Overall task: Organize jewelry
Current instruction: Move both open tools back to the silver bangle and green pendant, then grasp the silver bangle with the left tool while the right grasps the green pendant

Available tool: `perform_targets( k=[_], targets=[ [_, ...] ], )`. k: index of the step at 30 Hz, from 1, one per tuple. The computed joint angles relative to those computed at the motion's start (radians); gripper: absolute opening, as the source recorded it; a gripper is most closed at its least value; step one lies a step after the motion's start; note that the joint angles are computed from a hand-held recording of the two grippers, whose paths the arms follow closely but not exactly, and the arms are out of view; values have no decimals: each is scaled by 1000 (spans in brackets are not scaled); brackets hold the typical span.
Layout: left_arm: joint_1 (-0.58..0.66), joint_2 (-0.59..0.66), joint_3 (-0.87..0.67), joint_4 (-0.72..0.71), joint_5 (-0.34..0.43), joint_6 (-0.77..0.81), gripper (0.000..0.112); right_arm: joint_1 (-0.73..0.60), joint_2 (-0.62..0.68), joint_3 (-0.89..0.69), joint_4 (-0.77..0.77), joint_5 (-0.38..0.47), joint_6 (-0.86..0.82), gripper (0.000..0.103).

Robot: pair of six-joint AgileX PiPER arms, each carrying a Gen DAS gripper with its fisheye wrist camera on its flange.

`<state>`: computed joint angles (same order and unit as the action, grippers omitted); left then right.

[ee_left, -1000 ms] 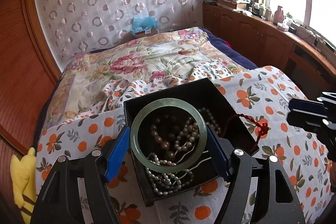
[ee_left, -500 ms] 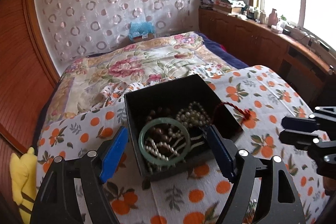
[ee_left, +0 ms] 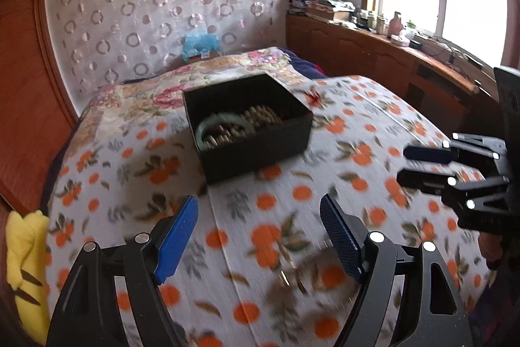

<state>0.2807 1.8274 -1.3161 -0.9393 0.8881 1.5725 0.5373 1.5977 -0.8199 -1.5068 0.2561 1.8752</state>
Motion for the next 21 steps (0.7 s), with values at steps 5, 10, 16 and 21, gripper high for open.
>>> perform_targets(
  k=[5,10,16,21],
  targets=[
    [23,-32,92,-1,25,61,74,57,-36,61,-13,46,55,45],
    [4,-47,142,36,32,81,74,100,-59,115,-28,81,122,45],
    [-35,-60,188,66,-8,102,74,103,-58,144,-74,78,200,45],
    [-78,-54,198,115,-57,75,74,109,-48,131,-47,76,169,45]
  ],
)
